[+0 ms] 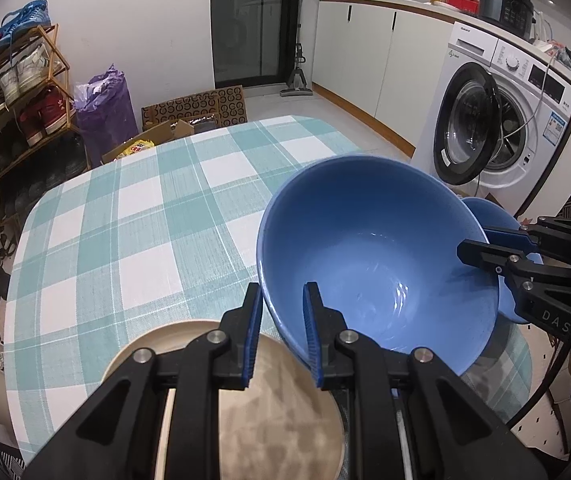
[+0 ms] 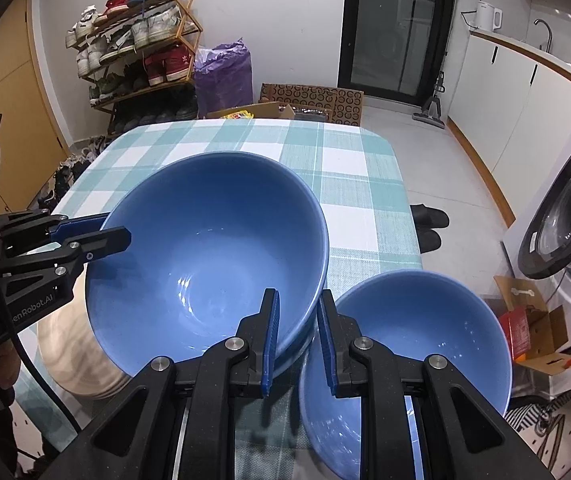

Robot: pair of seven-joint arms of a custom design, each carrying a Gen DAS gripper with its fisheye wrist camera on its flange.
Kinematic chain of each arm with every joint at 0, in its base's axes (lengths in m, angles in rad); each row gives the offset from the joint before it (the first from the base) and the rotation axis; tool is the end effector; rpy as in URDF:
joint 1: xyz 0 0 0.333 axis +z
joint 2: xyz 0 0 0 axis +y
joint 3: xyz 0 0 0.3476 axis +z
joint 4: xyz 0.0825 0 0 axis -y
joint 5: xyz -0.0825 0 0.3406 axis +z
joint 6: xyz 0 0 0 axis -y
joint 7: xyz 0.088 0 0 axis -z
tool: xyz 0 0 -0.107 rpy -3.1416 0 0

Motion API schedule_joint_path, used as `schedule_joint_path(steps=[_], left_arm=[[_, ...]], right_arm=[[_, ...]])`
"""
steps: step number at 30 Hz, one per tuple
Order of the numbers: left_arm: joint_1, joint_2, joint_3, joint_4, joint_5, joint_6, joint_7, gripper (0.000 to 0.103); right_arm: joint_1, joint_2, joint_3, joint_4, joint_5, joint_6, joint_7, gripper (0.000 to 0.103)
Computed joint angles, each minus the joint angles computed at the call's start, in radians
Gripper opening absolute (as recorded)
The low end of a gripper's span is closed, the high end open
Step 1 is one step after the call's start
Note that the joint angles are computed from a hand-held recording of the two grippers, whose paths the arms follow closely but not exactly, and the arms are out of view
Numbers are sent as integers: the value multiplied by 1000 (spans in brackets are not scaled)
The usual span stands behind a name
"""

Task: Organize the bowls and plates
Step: 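Lower the held bowl onto the cloth beside the other blue bowl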

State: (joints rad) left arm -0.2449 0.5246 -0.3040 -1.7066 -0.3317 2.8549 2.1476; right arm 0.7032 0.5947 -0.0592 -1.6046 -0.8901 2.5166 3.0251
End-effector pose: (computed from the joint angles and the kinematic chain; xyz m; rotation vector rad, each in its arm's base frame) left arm 0.6222 -0.3123 0.4213 -1.1060 2.5339 -0.9586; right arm 0.5524 0.4335 0.3647 -1.7104 1.9541 -0.7495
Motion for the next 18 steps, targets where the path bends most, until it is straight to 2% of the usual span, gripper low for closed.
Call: schedule_joint_path(steps=[7, 18], left_arm=[[-25, 12, 31, 8, 38, -5, -32, 19], [-37, 20, 43, 6, 79, -3, -56, 19]], right_arm=[[-1, 14, 5, 11, 19, -15, -21, 19], [16, 49, -3, 59, 42, -76, -66, 19]])
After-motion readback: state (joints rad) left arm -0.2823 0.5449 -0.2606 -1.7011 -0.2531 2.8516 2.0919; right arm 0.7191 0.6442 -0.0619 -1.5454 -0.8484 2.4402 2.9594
